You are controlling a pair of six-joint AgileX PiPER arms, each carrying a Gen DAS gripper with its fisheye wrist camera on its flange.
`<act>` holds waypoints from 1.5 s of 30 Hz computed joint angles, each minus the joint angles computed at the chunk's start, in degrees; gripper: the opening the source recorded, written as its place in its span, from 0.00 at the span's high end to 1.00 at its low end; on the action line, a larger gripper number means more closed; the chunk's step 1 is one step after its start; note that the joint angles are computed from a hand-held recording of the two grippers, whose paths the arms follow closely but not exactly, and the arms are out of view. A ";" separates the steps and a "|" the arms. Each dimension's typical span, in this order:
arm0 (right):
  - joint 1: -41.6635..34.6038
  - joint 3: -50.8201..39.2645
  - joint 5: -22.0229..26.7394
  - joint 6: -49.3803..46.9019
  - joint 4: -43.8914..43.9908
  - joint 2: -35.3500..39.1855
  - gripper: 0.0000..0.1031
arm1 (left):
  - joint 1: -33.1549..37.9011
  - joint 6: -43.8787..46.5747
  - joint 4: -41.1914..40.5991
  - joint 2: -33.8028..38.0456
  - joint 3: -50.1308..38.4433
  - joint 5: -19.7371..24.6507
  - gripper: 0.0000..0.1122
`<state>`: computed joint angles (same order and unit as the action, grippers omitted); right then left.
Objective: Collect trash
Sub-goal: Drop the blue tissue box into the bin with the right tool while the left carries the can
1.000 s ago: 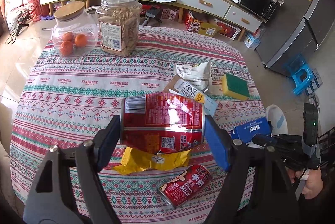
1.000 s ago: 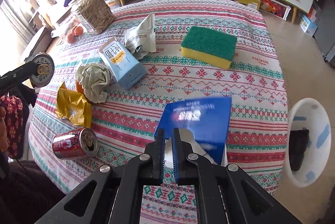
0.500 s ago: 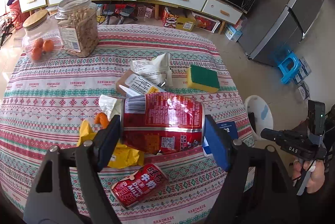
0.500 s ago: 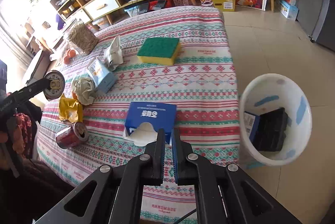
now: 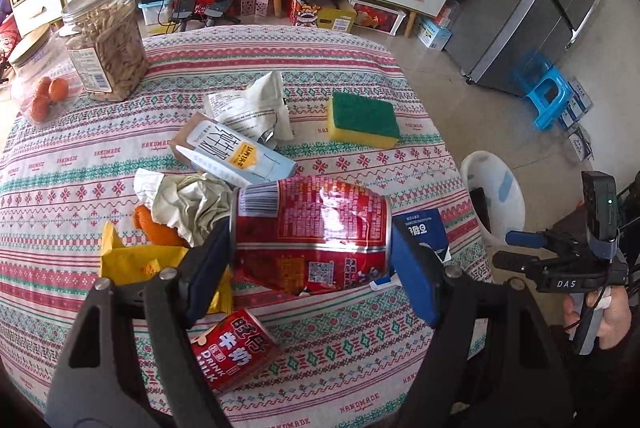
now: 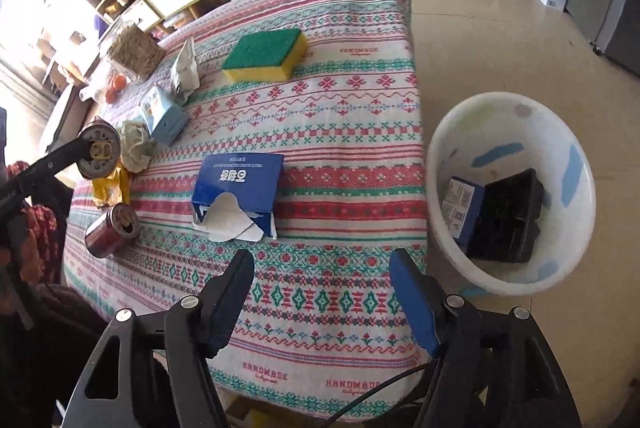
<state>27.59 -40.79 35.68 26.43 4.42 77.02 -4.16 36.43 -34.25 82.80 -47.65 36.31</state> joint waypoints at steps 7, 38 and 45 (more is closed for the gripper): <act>5.91 -9.76 0.32 0.63 -2.80 14.42 0.30 | 4.21 3.13 -0.73 -0.60 0.37 2.89 0.30; -26.38 6.36 4.34 -1.26 -10.85 -6.37 0.69 | -16.67 -16.37 13.55 -2.17 3.63 -7.79 0.30; -38.30 9.28 1.55 -19.50 4.20 -6.83 0.61 | -31.28 -30.87 20.70 4.06 -2.45 -10.62 0.30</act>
<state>-10.71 -31.52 37.24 6.93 8.61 70.19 -35.44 5.56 -13.55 86.86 -50.10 25.69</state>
